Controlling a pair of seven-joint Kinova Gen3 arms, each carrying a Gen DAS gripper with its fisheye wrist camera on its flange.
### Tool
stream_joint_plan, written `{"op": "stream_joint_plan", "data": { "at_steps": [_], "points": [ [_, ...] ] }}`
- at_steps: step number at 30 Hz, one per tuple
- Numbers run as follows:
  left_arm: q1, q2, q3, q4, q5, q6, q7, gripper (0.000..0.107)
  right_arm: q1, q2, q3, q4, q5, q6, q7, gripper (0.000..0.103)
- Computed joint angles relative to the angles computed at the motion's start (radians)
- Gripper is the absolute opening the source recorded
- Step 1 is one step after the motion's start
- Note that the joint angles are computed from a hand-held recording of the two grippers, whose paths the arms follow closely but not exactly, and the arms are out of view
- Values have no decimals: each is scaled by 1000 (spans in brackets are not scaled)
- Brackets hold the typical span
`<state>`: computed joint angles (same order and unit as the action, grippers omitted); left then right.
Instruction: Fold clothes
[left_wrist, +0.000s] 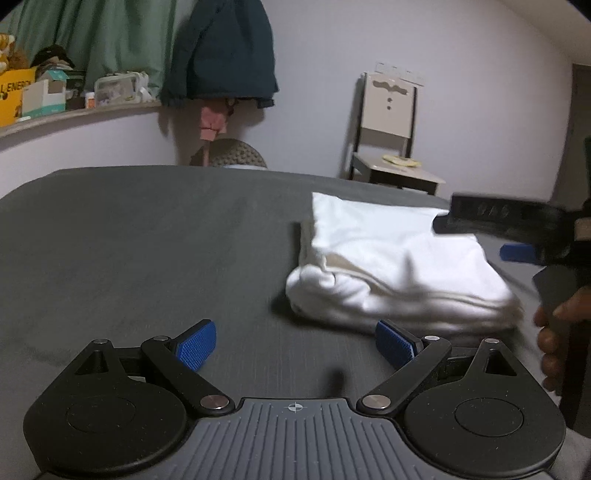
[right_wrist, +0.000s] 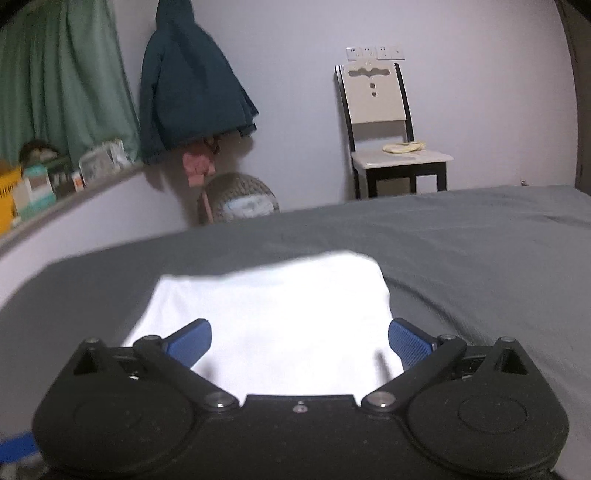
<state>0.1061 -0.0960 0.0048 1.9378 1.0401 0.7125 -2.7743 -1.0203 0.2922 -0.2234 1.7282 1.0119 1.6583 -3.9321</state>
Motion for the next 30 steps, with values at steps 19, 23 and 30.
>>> {"op": "stream_joint_plan", "data": {
  "at_steps": [19, 23, 30],
  "points": [
    [-59, 41, -4, -9, -35, 70, -86, 94, -112, 141, 38, -183, -182, 58, 16, 103],
    [-58, 47, 7, -13, -52, 60, -68, 94, -119, 175, 56, -216, -197, 68, 84, 103],
    [-23, 43, 34, -28, -148, 5, -31, 102, -150, 218, 87, -276, -218, 110, 100, 103]
  ]
}}
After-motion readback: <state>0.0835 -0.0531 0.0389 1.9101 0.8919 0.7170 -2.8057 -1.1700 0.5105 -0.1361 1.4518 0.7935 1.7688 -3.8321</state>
